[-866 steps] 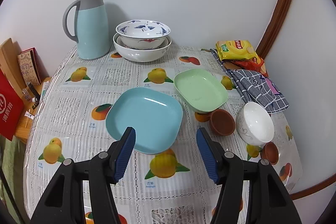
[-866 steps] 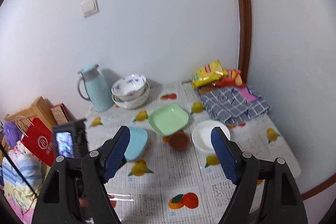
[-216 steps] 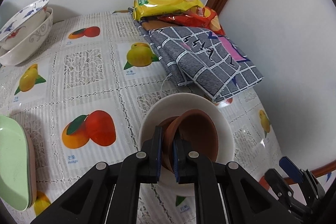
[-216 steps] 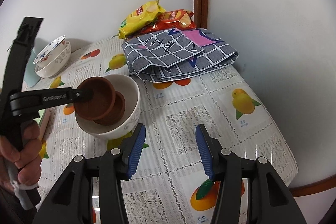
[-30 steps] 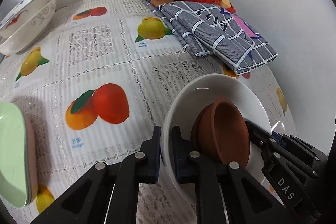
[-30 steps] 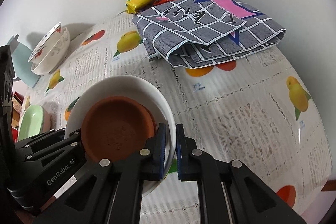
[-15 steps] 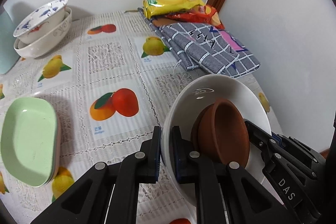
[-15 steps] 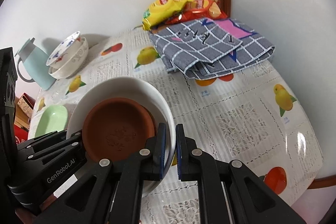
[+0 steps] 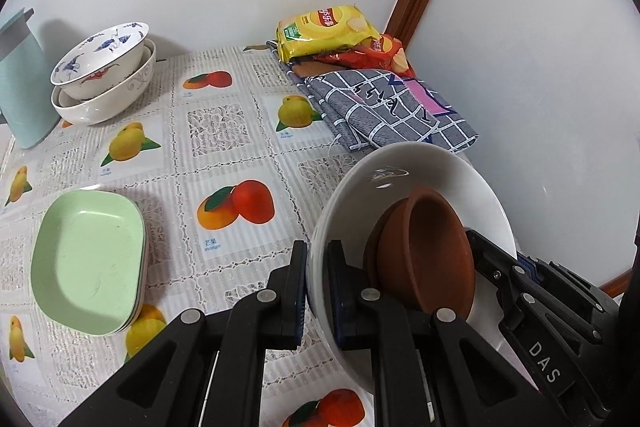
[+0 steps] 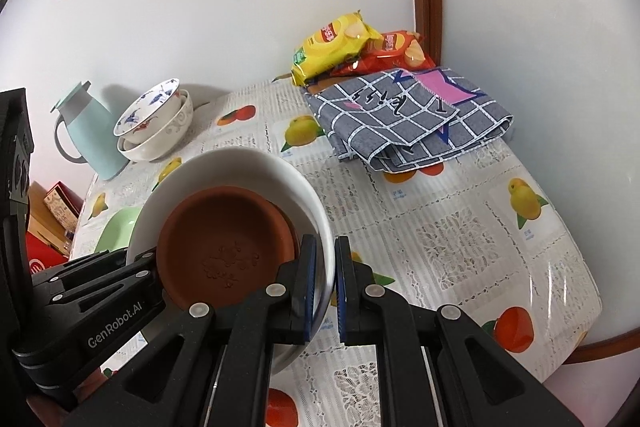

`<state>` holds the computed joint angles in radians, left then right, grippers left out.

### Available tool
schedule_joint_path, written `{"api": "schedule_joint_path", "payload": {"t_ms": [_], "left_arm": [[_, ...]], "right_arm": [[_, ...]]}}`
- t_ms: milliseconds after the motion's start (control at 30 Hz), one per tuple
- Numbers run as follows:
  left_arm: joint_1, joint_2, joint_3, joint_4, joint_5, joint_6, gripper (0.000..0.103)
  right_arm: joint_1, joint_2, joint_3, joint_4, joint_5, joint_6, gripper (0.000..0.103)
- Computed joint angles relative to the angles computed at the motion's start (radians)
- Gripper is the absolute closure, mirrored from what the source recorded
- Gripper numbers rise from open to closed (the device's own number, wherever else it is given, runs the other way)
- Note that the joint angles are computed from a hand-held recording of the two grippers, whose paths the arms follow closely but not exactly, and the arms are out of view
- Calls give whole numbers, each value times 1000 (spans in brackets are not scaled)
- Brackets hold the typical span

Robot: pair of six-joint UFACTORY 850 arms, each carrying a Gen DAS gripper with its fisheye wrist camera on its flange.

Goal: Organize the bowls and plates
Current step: 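Lift the white bowl with both grippers and carry it toward the green plate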

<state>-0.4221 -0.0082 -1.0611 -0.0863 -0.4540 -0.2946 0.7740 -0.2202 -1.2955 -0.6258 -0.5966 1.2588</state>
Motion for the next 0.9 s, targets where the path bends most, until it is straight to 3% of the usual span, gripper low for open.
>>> {"api": "schedule_joint_path", "payload": {"t_ms": [333,900], "left_arm": [[24,46,46,-84,2,104,93],[142,61,65,-310,-32,451,92]], "right_arm": [[41,0,-9,-31,-50,53,94],[108,-90,-117,-96,-140,191,95]]}}
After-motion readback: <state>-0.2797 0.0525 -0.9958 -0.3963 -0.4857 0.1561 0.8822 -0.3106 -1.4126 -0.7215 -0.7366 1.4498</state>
